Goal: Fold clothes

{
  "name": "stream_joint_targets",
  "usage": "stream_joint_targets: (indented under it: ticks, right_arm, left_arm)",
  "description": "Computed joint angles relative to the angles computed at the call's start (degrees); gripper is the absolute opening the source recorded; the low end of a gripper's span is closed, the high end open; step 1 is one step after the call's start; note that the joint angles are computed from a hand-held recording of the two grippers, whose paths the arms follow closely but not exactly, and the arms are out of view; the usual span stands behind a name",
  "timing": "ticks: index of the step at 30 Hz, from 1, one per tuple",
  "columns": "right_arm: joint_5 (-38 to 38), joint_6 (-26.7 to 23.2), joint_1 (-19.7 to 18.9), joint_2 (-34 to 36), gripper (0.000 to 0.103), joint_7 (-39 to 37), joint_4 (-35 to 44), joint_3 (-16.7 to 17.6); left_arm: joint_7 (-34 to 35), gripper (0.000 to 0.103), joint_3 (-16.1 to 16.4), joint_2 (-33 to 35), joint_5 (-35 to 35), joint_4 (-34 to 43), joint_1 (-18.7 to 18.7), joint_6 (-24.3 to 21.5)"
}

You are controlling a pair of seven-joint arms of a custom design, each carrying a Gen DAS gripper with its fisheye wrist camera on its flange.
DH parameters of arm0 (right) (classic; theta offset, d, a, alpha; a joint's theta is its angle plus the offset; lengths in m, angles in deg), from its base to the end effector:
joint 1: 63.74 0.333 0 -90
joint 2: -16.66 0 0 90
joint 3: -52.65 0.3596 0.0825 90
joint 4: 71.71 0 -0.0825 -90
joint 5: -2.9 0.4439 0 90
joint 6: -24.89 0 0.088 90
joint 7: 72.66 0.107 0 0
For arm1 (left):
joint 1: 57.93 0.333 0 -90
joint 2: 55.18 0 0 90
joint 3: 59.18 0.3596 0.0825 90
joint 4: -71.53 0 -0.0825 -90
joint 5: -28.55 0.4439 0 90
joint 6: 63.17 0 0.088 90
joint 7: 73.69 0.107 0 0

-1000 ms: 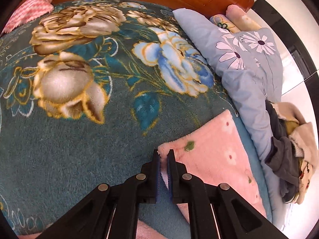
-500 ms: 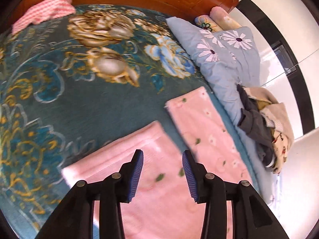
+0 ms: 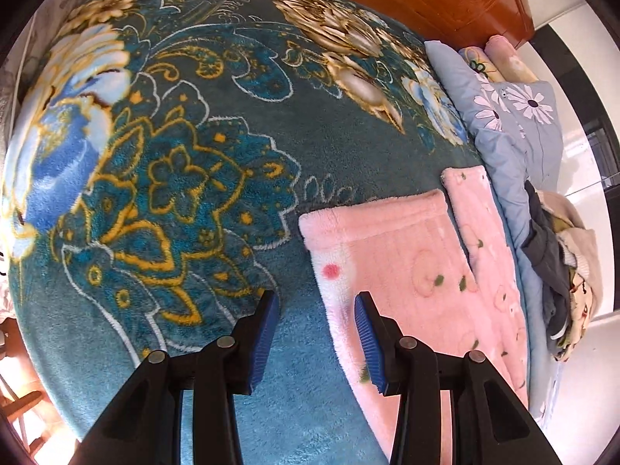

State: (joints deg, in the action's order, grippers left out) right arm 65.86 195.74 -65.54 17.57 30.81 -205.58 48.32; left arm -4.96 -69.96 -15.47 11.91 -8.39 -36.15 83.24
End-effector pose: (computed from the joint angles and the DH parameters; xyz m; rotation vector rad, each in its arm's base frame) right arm 0.5588 -0.1225 0.3755 -0.2275 2.4034 0.0109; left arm 0.8212 0.2038 0.3595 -2.7713 1.0604 -0.8612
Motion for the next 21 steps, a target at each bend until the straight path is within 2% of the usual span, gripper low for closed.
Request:
stream_joint_targets:
  ticks: [1, 5, 6, 7, 8, 10, 11, 13, 14, 15, 17, 21]
  right_arm:
    - [4.27, 0.52, 0.20, 0.69, 0.050, -3.41, 0.58, 0.39]
    - [11.80, 3.95, 0.84, 2.72, 0.053, -8.19, 2.31, 1.86]
    - [15.17, 4.30, 0.76, 3.10, 0.053, -10.89, 3.11, 2.25]
    - [17.39, 4.21, 0.71, 3.41, 0.053, -12.71, 3.80, 2.43]
    - [18.16, 4.09, 0.76, 3.65, 0.053, -13.20, 4.28, 2.46]
    - [22.32, 3.65, 0.71, 4.26, 0.052, -17.03, 5.70, 2.67]
    - [24.18, 3.36, 0.71, 4.74, 0.049, -18.59, 6.47, 2.67]
    - [25.84, 2.66, 0.78, 5.70, 0.033, -19.52, 7.74, 2.55]
    - [24.19, 2.33, 0.88, 6.01, 0.015, -17.58, 7.96, 2.45]
    - [20.89, 2.19, 1.03, 6.26, 0.009, -14.24, 8.06, 2.28]
    - [20.73, 3.01, 0.77, 6.48, 0.008, -14.80, 9.32, 2.60]
    - [27.46, 2.63, -0.24, 6.69, 0.007, -25.07, 14.67, 2.68]
  left_arm:
    - [0.39, 0.045, -0.45, 0.58, -0.30, 0.74, 0.14, -0.35]
    - [-1.93, 0.041, 1.10, 1.76, 2.09, 2.85, -1.91, -1.20]
    - [-1.58, 0.038, 0.39, 2.15, 1.65, 3.39, -1.54, -1.41]
    - [-0.87, 0.023, -0.62, 2.67, 0.80, 4.09, -0.95, -1.81]
    - [-0.91, 0.014, -0.82, 3.02, 0.60, 4.78, -0.96, -2.57]
    - [-1.80, 0.011, -0.37, 3.42, 1.00, 5.85, -1.64, -3.88]
    - [-2.12, 0.010, -0.49, 3.40, 0.71, 5.92, -1.64, -3.84]
    - [-2.52, 0.009, -1.15, 3.35, -0.52, 5.94, -1.28, -3.61]
    - [-3.10, 0.006, -1.26, 3.14, -1.12, 5.74, -1.22, -3.09]
    - [-3.85, 0.005, -1.29, 2.99, -1.65, 5.84, -1.25, -2.37]
    - [-5.44, 0.004, -1.37, 2.82, -2.53, 6.42, -1.32, -0.85]
    - [-4.67, 0.003, -4.28, 5.46, -4.86, 14.56, -0.83, 0.14]
